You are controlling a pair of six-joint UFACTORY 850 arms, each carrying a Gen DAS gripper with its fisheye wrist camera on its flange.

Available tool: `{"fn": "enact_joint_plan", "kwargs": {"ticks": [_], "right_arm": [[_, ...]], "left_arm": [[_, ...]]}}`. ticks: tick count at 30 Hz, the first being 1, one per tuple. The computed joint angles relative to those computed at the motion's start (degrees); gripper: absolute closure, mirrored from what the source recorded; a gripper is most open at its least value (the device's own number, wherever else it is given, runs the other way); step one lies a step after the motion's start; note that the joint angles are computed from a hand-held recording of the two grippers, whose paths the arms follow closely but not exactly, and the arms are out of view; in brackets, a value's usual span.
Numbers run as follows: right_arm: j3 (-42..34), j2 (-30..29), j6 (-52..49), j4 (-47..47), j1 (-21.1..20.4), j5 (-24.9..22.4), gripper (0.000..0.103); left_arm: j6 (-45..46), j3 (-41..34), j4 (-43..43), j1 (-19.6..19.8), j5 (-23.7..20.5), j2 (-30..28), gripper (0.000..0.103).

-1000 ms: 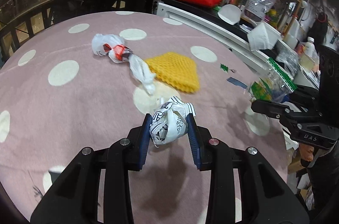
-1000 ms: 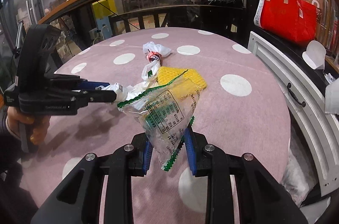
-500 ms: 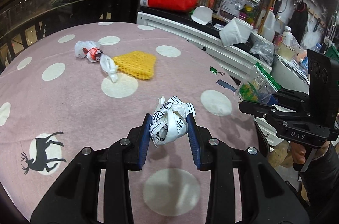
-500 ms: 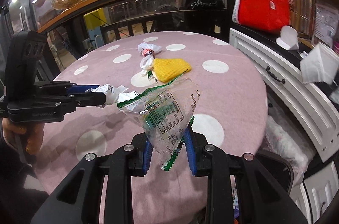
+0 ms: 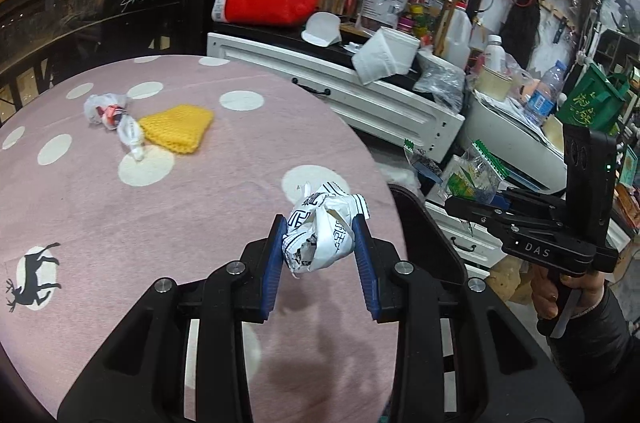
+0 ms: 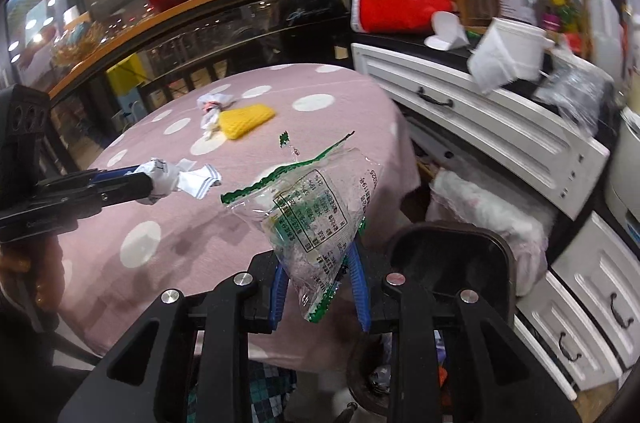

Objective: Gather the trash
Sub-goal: 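Carry the clear wrapper and white paper over the black bin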

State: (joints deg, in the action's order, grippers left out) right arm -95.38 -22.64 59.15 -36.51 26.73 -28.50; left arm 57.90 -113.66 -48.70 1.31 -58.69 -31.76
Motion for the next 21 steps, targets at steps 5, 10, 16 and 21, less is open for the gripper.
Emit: {"fn": "enact_joint_plan", "kwargs": {"ticks": [5, 10, 16, 21], "right_arm": [[6.4, 4.2, 8.3, -4.9, -0.4, -0.7, 0.076], [10.4, 6.5, 12.6, -6.5, -0.9, -2.3, 0.076], [11.8, 6.1, 11.9, -3.9, -1.4, -4.1, 0.076], [12.4, 4.9, 9.8, 1.7, -2.8, -4.4, 0.076]], "left_arm": [[1.5, 2.3, -0.6, -1.5, -0.1, 1.5, 0.069], [3.3, 3.8, -0.6, -3.4, 0.1, 2.6, 0.069], [4.4, 4.7, -0.3, -5.9, -0.1, 3.1, 0.069], [5.4, 5.7, 0.1, -7.9, 0.0, 3.6, 0.069]]}}
